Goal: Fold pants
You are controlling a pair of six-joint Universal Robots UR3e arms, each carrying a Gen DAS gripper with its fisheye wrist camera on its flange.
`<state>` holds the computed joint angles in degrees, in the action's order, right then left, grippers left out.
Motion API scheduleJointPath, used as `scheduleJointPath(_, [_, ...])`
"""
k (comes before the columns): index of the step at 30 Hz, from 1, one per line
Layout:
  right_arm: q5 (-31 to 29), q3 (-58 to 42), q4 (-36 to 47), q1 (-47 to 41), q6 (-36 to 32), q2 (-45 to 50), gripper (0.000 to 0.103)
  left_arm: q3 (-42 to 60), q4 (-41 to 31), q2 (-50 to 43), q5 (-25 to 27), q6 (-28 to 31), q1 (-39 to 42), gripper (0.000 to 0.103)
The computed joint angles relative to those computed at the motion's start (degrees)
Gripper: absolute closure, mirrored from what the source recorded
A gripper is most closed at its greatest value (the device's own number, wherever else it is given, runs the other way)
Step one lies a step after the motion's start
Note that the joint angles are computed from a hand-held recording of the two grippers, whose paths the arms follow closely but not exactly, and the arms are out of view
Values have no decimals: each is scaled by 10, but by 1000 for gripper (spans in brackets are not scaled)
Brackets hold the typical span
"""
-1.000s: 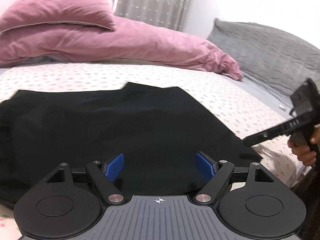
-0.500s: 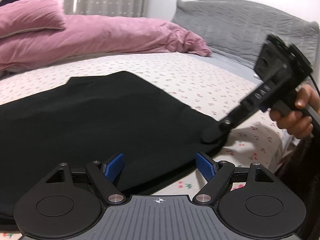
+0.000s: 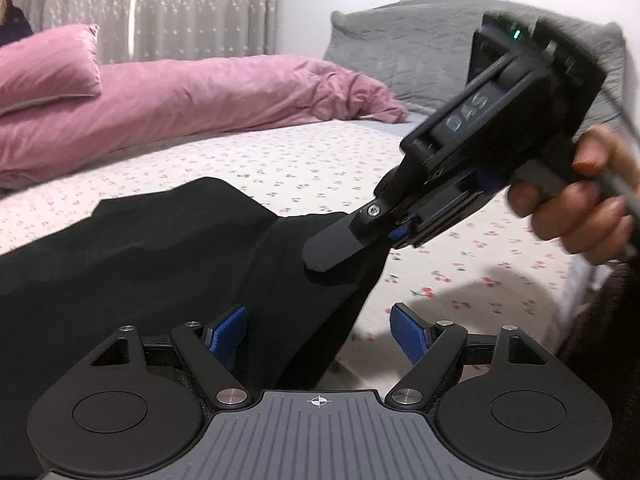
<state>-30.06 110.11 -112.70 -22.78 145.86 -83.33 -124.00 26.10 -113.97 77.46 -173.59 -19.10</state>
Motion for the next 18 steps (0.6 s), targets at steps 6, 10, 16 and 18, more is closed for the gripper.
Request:
scheduleJointPath(6, [-24, 16, -117, -23, 94, 12, 44, 73, -6, -65, 148, -3, -67, 36])
scheduleJointPath(10, [-49, -36, -198, -10, 183, 93, 44, 83, 20, -87, 193, -11, -89, 47])
scheduleJointPath(16, [-33, -85, -375, 29, 308, 217, 49, 62, 81, -100, 191, -20, -94, 76])
scheduleJointPath(18, [-34, -110, -415, 42, 337, 249, 49, 56, 81, -96, 182, -33, -86, 84])
